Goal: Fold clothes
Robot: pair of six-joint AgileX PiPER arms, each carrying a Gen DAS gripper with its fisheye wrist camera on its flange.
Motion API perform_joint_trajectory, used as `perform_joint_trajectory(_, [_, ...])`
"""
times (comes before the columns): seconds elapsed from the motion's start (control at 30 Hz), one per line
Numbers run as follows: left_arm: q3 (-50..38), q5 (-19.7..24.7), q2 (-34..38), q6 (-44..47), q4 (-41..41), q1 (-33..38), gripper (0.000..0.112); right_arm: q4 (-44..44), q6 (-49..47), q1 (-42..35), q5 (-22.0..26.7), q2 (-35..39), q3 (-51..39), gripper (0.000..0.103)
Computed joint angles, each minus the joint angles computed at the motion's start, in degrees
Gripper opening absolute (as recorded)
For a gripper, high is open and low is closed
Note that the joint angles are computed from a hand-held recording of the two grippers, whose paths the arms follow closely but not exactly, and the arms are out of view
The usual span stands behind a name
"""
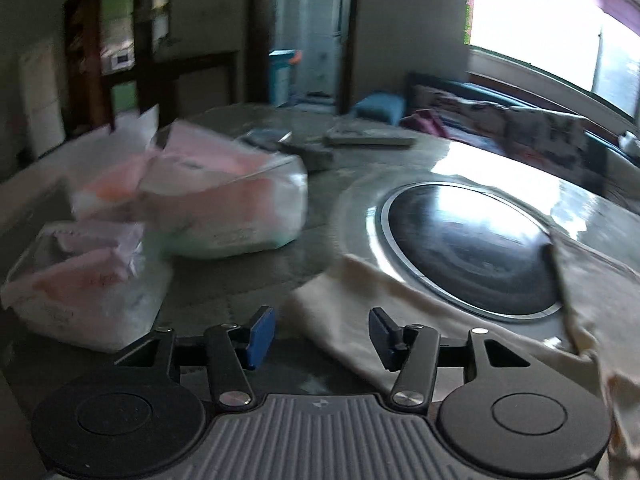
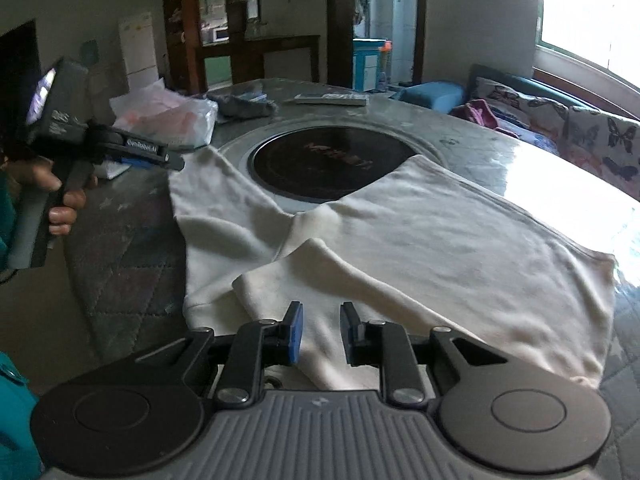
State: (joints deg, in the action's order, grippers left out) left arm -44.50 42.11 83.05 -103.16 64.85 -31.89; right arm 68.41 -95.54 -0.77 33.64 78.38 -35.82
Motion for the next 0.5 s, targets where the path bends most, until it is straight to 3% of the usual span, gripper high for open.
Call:
perform_joint_trajectory(0.2, [-1.02, -1.12, 2.64, -2.06, 0.46, 2.42, 0.049, -0.18, 0.43, -4.38, 2.32, -2.61, 0.22, 0.024])
perform_joint_trajectory(0.37, [0.01, -1.15, 2.72, -5.53, 5.23, 1.43, 0.011, 0.7, 0.04, -7.67, 3.8, -3.78, 0.59, 0.024])
perform_joint_trajectory(0.5, [0.85, -3.85, -0.95, -6.27, 7.11, 0.62, 0.006, 1.52, -0.78, -10.75, 5.01, -4.59, 1.23, 0.024])
